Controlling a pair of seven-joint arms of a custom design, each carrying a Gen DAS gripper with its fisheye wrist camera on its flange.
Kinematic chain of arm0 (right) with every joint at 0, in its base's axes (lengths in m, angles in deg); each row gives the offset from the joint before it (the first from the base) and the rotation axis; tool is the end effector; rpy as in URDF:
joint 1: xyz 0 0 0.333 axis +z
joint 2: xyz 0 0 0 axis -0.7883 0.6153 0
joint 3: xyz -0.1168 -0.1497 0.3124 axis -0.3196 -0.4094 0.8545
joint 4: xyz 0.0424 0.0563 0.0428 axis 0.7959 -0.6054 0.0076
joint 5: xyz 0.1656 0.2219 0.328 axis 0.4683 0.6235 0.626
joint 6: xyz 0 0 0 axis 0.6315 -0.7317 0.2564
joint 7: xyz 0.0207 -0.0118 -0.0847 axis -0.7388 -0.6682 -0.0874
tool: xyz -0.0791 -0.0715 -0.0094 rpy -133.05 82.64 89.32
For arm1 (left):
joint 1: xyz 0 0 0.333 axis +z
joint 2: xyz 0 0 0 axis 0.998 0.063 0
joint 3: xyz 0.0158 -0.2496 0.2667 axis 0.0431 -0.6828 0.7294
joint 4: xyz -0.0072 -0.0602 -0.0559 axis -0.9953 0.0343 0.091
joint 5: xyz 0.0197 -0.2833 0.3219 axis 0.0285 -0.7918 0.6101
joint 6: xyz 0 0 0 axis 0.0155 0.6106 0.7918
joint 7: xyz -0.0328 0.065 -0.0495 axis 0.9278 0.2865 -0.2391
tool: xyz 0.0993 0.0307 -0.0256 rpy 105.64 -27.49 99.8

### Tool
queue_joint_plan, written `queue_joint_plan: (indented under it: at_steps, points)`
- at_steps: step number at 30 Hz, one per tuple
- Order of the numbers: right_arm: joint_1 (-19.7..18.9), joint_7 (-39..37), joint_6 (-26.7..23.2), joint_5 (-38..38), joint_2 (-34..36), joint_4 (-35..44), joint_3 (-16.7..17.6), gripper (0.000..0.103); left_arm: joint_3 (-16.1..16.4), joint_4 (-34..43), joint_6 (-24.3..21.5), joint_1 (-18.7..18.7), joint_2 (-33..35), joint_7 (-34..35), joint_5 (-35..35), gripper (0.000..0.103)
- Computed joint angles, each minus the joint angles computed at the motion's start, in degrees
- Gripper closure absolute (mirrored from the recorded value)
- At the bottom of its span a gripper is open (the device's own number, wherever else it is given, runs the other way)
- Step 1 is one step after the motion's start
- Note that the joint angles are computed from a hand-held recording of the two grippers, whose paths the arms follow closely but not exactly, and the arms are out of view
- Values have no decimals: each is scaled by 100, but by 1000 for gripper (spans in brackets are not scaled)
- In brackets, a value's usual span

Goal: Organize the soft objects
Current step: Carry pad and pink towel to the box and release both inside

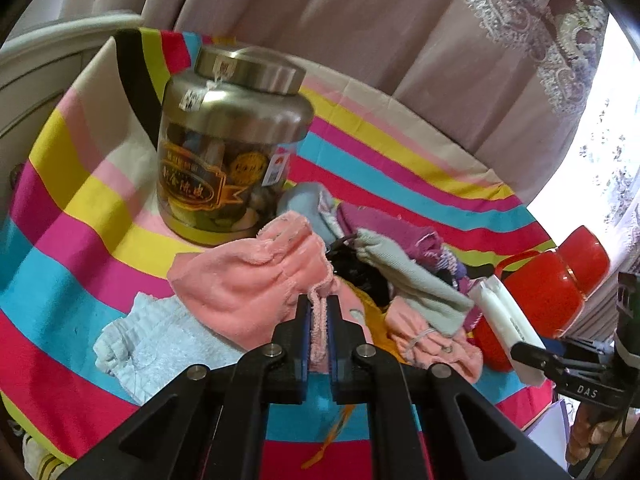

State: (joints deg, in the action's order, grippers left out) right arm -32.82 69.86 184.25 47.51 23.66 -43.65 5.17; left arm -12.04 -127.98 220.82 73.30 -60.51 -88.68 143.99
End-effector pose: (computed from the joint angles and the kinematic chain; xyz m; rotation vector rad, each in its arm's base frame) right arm 0.5205 0.2366 0.5273 -2.3399 0.9714 -0.2614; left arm 0.4069 -0.2990 0.4998 -2.1970 1.1296 -1.0027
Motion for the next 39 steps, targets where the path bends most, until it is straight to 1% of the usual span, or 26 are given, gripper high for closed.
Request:
queue_joint_plan:
  at_steps: [6,12,17,22,25,28,33,35,36,39]
  points:
    - [-36,-174,-48,398,-439,-326,-124,64,-162,52,-206,-36,-193,-179,189,96]
    - [-179,-304,-154,681,-907,-641,-291,64,-271,286,-318,-175,-213,-69,261,96]
    - [-439,-314,-189,709,-1275,-907,-433,64,-364,576,-253,-295,-110,48,377,96]
    - [-777,-318,-208,682,-1586,-1158,-615,64,-472,1064,-100,-455,222,171,574,96]
    - [-1004,-303,-220,637,-1720,-1292,-719,64,-498,1388,79,-590,484,233,687,96]
    - [-1222,-309,-218,599,-1814,-1405,-822,64,-497,1775,354,-756,859,258,828,96]
    - [-1576,-259,-271,536,-1895,-1506,-976,64,-415,2604,764,-1217,1697,675,871,96]
    - [-1697,-266,-295,518,-1940,-1552,-1034,64,-351,2931,984,-1421,2049,941,743,96]
    - [-1763,-271,-301,507,-1965,-1581,-1066,64,-340,3145,1174,-1522,2292,1146,591,96]
    - [-1966,-276,-274,431,-2036,-1677,-1115,64,-328,3541,1503,-1737,2759,1750,79,96]
